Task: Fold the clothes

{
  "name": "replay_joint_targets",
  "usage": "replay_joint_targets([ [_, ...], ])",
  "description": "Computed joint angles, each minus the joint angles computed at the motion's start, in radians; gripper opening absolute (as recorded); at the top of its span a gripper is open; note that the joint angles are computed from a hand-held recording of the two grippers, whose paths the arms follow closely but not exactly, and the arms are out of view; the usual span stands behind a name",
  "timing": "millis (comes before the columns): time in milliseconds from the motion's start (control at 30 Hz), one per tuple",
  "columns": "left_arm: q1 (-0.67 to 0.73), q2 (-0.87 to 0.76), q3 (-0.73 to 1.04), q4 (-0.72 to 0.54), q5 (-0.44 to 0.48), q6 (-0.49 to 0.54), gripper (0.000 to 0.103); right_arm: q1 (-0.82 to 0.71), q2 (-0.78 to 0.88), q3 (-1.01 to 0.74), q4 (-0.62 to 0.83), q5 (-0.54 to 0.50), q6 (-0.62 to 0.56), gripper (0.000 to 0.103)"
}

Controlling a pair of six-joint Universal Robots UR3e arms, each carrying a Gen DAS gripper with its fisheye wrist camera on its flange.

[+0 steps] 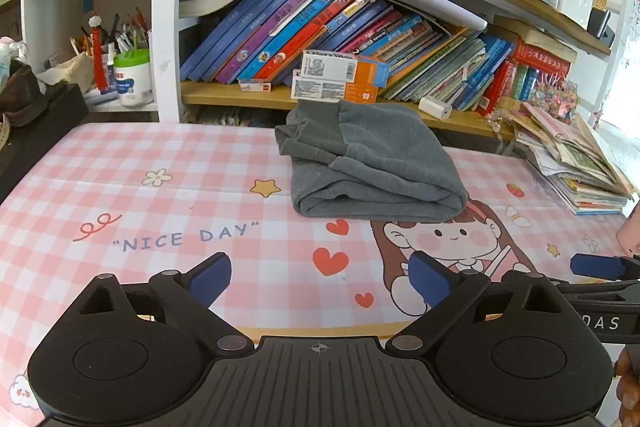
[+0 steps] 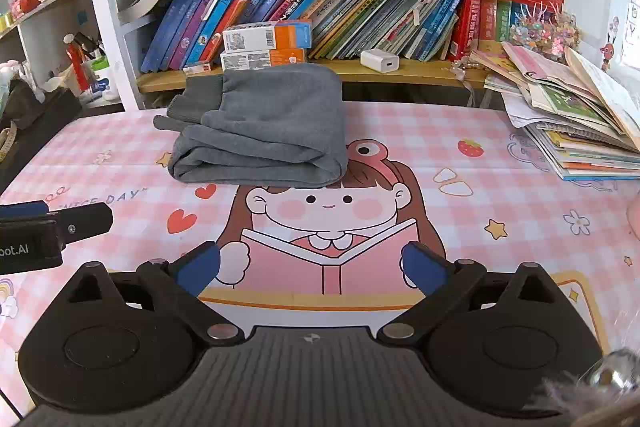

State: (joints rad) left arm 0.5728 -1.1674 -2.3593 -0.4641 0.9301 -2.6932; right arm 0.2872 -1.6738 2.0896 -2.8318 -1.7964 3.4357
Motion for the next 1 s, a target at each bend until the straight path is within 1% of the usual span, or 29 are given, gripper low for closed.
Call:
replay_joint_targets([
  [200,-0.009,-0.009,0.024,-0.05,0.004,0.022,0.1,0.001,0.004,-0.009,0.019,-0.005,0.007,0.1],
  [333,-0.006,-0.005,0.022,-0.052,0.005,0.023,0.1,0.002,0.004,-0.011,0.028,-0.006,0.007,0.1],
  [500,-0.019,-0.011,0.032,-0.064,0.032,0.031,0.101,0.005,0.006,-0.015,0.035,-0.006,0.005,0.101],
  [667,-0.034,-0.023,0.038,-0.055,0.062,0.017,0.101,0.006,0.008,-0.018,0.04,-0.004,0.004,0.101],
  [833,-0.026,-0.021,0.029,-0.048,0.053,0.014,0.103,0.005,0.013,-0.025,0.044,-0.001,0.0,0.102],
  [1000,-0.014,-0.017,0.025,-0.055,0.033,0.023,0.103,0.006,0.016,-0.028,0.047,-0.001,-0.001,0.102],
])
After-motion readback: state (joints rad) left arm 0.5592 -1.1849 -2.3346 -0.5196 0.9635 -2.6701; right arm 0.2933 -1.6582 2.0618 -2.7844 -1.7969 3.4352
